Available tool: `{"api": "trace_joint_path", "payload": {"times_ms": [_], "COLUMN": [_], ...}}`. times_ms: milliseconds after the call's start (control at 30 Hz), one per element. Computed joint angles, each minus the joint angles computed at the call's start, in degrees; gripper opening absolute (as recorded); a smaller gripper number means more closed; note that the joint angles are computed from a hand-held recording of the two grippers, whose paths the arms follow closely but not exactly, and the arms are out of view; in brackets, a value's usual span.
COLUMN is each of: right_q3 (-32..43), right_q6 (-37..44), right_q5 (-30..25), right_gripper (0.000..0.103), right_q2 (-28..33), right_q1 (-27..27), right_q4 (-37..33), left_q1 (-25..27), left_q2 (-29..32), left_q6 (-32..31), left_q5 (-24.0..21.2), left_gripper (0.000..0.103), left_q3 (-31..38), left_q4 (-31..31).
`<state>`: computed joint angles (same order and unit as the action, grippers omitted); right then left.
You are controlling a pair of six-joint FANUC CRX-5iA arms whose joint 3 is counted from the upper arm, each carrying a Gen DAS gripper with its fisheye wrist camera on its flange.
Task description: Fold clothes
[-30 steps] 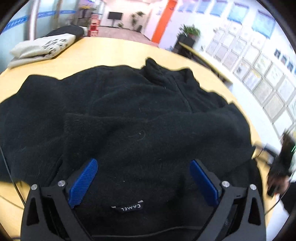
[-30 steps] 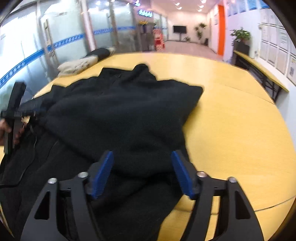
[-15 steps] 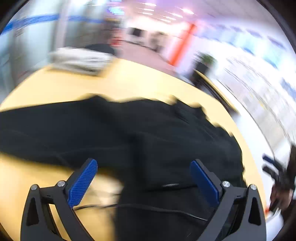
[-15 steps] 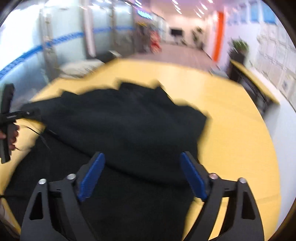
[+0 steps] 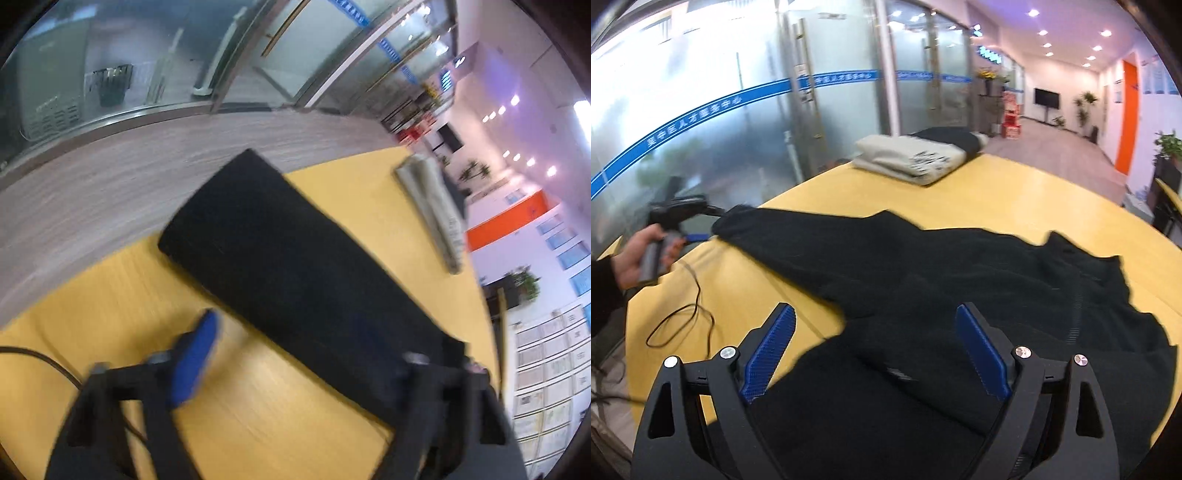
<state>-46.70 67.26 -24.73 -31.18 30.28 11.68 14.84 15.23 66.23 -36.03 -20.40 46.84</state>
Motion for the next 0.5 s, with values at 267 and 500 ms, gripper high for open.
{"api": "trace_joint_path", "payload": {"times_ms": [267, 500], "right_q3": [-0.3, -1.3], "right_q6": [-4.8, -5.9], "right_q5": [-1.8, -3.8], "right_gripper": [0.09, 0.089], "right_q2": [1.3, -1.7], "right_q1": [3.3, 2.4], "right_q4": [0.1, 0.5], "left_q1": [-0.9, -4.9], "left_q2": [3.0, -1.5], "left_q6": [-3.4, -19.4], "left_q5": [2.6, 6.3], "left_gripper": [0.008, 0.005], "left_q3": [-0.1, -6.4], "left_q4": [4.6, 25.7]}}
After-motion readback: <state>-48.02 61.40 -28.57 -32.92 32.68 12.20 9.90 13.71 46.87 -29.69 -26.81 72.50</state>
